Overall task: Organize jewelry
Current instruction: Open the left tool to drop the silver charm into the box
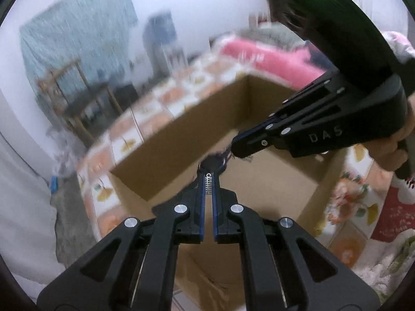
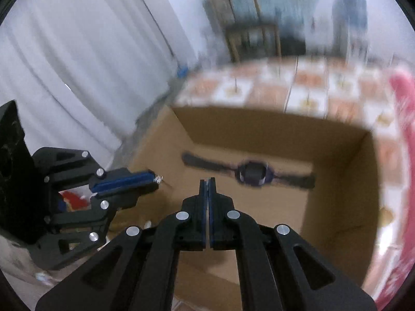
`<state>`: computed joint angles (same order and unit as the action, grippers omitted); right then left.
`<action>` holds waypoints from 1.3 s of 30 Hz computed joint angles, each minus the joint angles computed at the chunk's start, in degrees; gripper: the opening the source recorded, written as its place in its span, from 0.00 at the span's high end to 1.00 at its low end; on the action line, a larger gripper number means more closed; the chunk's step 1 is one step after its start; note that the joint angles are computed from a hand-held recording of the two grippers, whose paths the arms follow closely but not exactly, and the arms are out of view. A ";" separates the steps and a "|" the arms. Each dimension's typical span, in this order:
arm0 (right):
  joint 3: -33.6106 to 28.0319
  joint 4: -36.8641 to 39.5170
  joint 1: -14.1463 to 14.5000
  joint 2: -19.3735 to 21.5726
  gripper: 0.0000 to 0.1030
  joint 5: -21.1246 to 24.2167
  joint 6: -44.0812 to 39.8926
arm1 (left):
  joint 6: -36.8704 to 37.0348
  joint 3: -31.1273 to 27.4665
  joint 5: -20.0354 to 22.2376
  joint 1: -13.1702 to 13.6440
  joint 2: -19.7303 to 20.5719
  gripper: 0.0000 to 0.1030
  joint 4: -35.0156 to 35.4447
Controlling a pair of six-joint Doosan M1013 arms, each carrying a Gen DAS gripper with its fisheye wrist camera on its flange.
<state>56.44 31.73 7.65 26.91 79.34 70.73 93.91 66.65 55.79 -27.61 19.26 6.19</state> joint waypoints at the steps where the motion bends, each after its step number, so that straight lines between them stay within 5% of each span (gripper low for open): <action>1: -2.63 -0.46 -0.09 1.96 0.99 3.56 1.72 | 0.56 -2.10 3.42 0.57 1.66 0.96 -1.84; 7: -4.25 -1.03 -0.19 4.72 0.99 9.33 6.04 | -0.19 -8.58 13.98 2.64 6.90 0.96 -6.89; 15: -4.28 -0.77 -0.72 5.42 0.92 7.95 7.56 | -3.60 -8.96 14.51 3.61 6.95 0.95 -8.02; 17: -3.76 -1.02 -0.69 4.96 0.79 7.03 7.57 | -4.00 -8.34 13.83 3.59 6.33 0.95 -7.91; 24: -1.69 -1.75 -1.37 2.37 0.78 2.70 7.41 | -6.33 -4.76 8.42 3.81 2.61 0.94 -7.02; 26: 0.36 0.14 -2.15 0.22 0.78 -0.03 6.24 | -7.29 -3.25 6.18 3.86 1.07 0.78 -6.82; 28: 3.27 2.43 -2.96 -2.55 0.77 -3.34 3.74 | -8.81 -0.54 2.50 3.89 -1.51 0.73 -6.52; 32: 11.70 8.48 -4.76 -9.74 0.59 -9.84 -5.44 | -12.44 5.52 -3.85 3.72 -6.85 0.56 -5.70; 35: 17.06 12.02 -5.69 -13.53 0.58 -10.43 -10.56 | -15.72 11.11 -7.86 3.03 -11.10 0.45 -3.86; 39: 23.23 13.14 -6.09 -17.32 0.58 -11.48 -13.23 | -21.11 16.11 -8.03 1.31 -13.89 0.42 0.50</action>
<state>79.66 44.87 1.56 9.59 67.86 57.49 72.80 82.75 47.76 -26.31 5.37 6.69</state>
